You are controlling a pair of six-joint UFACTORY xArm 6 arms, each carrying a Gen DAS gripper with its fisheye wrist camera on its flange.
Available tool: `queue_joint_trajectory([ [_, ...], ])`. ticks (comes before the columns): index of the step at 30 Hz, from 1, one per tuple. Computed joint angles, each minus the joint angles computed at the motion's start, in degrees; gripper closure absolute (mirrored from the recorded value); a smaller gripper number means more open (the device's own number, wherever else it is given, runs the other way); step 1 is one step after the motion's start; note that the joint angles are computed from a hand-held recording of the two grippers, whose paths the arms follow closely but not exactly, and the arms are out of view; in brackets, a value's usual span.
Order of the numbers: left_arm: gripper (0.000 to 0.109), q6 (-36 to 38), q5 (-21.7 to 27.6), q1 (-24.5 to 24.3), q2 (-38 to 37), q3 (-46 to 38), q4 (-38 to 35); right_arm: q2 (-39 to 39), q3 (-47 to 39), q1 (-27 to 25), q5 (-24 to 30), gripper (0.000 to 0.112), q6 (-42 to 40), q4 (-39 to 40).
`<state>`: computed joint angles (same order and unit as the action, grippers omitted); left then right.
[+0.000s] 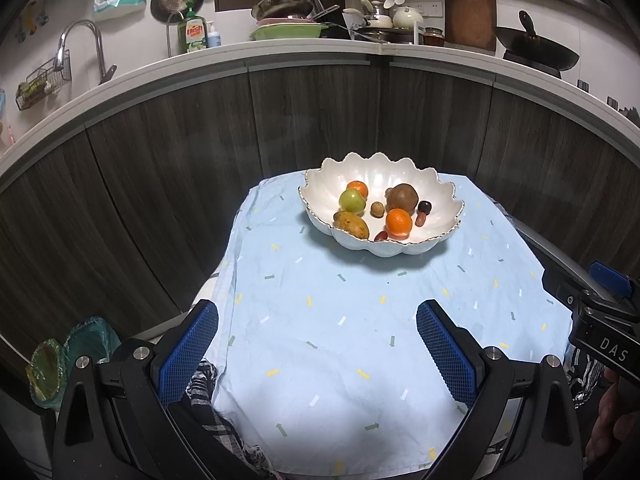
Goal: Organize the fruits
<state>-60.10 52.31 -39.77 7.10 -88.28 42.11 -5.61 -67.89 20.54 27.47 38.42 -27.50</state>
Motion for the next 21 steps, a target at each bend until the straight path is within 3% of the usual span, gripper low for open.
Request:
queue_joint_trajectory([
  [21,0.007,0.04,0.05,-0.02,0.01,-0.1,0.17,-0.03,0.09,0.0,0.1,0.024,0.01,0.22],
])
